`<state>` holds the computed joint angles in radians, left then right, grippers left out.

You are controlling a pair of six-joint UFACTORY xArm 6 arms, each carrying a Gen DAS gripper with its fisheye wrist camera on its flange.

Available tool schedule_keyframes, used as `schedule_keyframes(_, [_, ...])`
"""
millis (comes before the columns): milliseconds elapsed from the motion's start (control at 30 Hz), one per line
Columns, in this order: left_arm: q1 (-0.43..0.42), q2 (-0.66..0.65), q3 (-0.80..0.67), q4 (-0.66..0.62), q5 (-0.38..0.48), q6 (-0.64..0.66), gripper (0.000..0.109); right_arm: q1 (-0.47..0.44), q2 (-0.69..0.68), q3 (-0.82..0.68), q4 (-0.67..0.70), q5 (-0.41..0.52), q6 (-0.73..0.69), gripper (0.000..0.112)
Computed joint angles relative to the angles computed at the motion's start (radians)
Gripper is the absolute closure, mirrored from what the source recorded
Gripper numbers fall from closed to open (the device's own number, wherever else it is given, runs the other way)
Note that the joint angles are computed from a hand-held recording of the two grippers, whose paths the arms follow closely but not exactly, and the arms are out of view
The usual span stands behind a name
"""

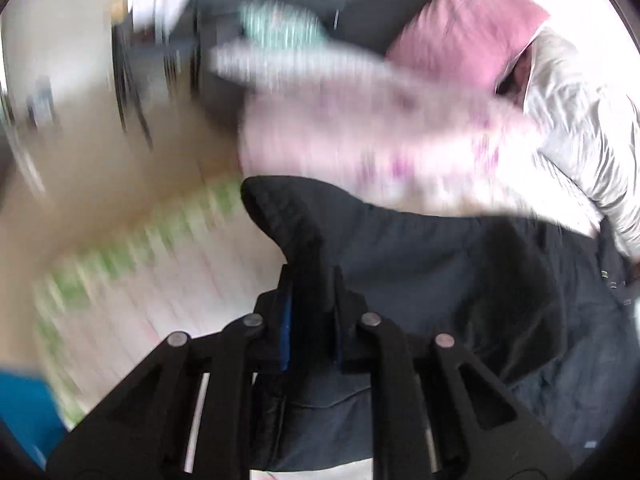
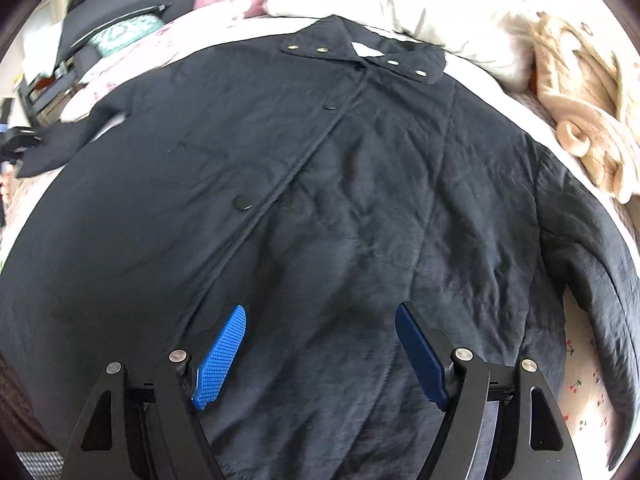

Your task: Fold large clothes

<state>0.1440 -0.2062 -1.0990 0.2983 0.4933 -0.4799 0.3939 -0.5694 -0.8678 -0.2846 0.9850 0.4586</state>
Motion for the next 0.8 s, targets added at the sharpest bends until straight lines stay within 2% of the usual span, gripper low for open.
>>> schedule_keyframes(167, [0.047,0.132,-0.185,0.191,-0.032,-0.103,0.095,-0.037,-0.002,0.014,0.01,-0.022,0.034,0.034])
schedule_keyframes(200, [0.049,0.172,-0.225,0.267,-0.027,-0.139,0.097,-0.038,0.0,0.015,0.001,-0.023,0.043,0.034])
schedule_keyframes(300, [0.031,0.259,-0.299,0.405,0.054,-0.197,0.094,-0.035,0.007,0.015,-0.018,-0.027,0.057,0.034])
schedule_keyframes(333, [0.018,0.304,-0.346,0.396,0.128,-0.178,0.088,-0.032,0.008,0.015,-0.031,-0.03,0.065,0.034])
schedule_keyframes(400, [0.005,0.328,-0.375,0.36,0.211,-0.19,0.08,-0.029,0.008,0.013,-0.048,-0.031,0.075,0.034])
schedule_keyframes(433, [0.004,0.319,-0.37,0.328,0.219,-0.191,0.063,-0.028,0.008,0.011,-0.053,-0.029,0.077,0.034])
schedule_keyframes(467, [0.004,0.302,-0.35,0.277,0.206,-0.18,0.037,-0.028,0.008,0.007,-0.056,-0.027,0.079,0.034])
schedule_keyframes(533, [-0.005,0.263,-0.311,0.185,0.192,-0.147,0.022,-0.035,0.005,0.003,-0.046,-0.031,0.072,0.034])
schedule_keyframes(600, [-0.029,0.225,-0.282,0.104,0.213,-0.079,0.021,-0.04,-0.004,0.002,-0.035,-0.034,0.067,0.034])
schedule_keyframes(733, [-0.104,0.164,-0.273,-0.024,0.38,0.067,0.019,-0.058,-0.041,0.001,0.015,-0.028,0.039,0.033])
schedule_keyframes(800, [-0.14,0.105,-0.226,-0.067,0.393,0.082,0.013,-0.075,-0.075,0.004,0.037,-0.021,0.026,0.033])
